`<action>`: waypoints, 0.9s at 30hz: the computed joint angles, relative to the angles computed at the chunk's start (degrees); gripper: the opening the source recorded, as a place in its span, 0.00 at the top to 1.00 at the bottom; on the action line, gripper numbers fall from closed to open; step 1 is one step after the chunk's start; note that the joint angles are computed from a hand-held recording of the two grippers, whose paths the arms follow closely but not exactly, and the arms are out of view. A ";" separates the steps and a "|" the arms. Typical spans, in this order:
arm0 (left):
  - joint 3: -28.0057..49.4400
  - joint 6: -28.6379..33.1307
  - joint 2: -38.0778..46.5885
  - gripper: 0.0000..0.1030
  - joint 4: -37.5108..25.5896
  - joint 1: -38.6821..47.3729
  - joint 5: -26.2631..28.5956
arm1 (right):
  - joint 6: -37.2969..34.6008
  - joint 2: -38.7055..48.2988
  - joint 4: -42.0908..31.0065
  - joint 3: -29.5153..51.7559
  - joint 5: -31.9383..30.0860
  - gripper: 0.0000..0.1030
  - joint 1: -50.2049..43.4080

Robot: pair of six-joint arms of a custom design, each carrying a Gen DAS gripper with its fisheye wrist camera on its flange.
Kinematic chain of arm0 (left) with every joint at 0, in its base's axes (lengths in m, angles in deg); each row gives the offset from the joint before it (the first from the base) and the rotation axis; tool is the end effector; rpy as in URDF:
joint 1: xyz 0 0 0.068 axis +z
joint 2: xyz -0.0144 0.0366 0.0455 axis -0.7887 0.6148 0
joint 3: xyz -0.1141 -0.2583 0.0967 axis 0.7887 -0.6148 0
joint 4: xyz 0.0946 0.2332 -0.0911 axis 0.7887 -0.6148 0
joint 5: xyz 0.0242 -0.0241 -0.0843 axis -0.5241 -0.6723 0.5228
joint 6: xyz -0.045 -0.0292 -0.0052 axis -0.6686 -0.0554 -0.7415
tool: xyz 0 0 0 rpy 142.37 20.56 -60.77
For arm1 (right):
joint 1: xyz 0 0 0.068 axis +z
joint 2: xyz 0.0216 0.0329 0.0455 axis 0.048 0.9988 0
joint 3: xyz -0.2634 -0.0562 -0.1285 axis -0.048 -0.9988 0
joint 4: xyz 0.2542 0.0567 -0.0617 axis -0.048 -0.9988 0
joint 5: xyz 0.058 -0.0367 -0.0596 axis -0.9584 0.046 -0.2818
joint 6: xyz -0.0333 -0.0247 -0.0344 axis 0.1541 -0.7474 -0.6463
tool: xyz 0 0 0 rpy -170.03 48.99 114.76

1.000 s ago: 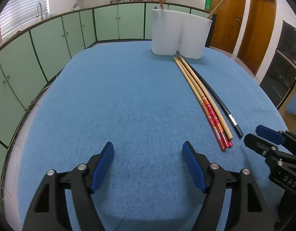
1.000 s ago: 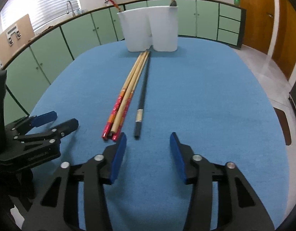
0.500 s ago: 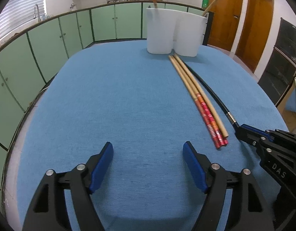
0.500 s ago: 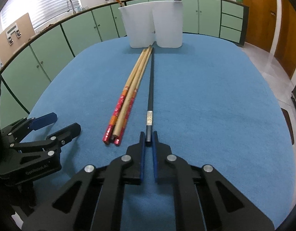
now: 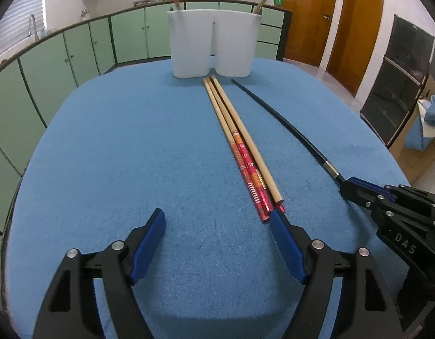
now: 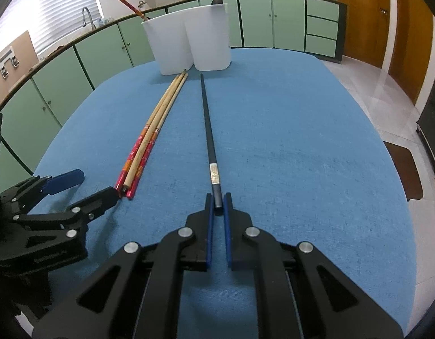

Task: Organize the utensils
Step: 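Grasp a red chopstick with the left tool while the right tool holds the black one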

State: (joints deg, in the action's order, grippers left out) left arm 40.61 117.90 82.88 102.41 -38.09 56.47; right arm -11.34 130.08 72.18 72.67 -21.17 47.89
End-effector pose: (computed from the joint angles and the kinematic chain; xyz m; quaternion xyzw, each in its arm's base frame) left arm 0.2471 0.0448 0.0742 0.2297 0.9158 -0.1052 0.3123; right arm 0.1716 0.1501 0.0600 0.0884 0.9355 0.0393 0.3397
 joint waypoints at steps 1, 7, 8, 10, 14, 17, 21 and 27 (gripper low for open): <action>-0.03 -0.17 0.11 0.26 0.28 -0.26 -0.29 | 0.03 0.11 0.21 -0.04 -0.01 0.94 0.04; -0.50 -0.66 0.62 0.25 2.12 -0.91 -2.15 | -0.15 0.33 1.52 -0.40 -0.73 0.94 -0.47; -0.43 -0.54 0.59 0.24 2.22 -0.72 -2.64 | -0.19 0.34 1.72 -0.50 -0.84 0.94 -0.56; -0.27 -0.20 0.49 0.23 2.31 0.19 -3.15 | -0.31 0.31 2.08 -0.72 -1.01 0.94 -0.74; -0.06 0.34 0.39 0.24 2.34 3.17 -3.18 | -0.50 0.30 2.37 -0.96 -1.16 0.94 -0.95; -1.44 0.52 -0.41 0.24 4.24 4.54 -3.88 | -0.48 0.26 1.96 -0.78 -0.95 0.94 -0.81; -2.34 1.22 -1.13 0.24 5.01 4.66 -3.37 | -0.51 0.30 1.55 -0.55 -0.81 0.94 -0.73; -0.10 -0.51 0.52 0.25 3.42 3.43 -3.43 | -0.61 0.35 1.31 -0.38 -0.67 0.94 -0.72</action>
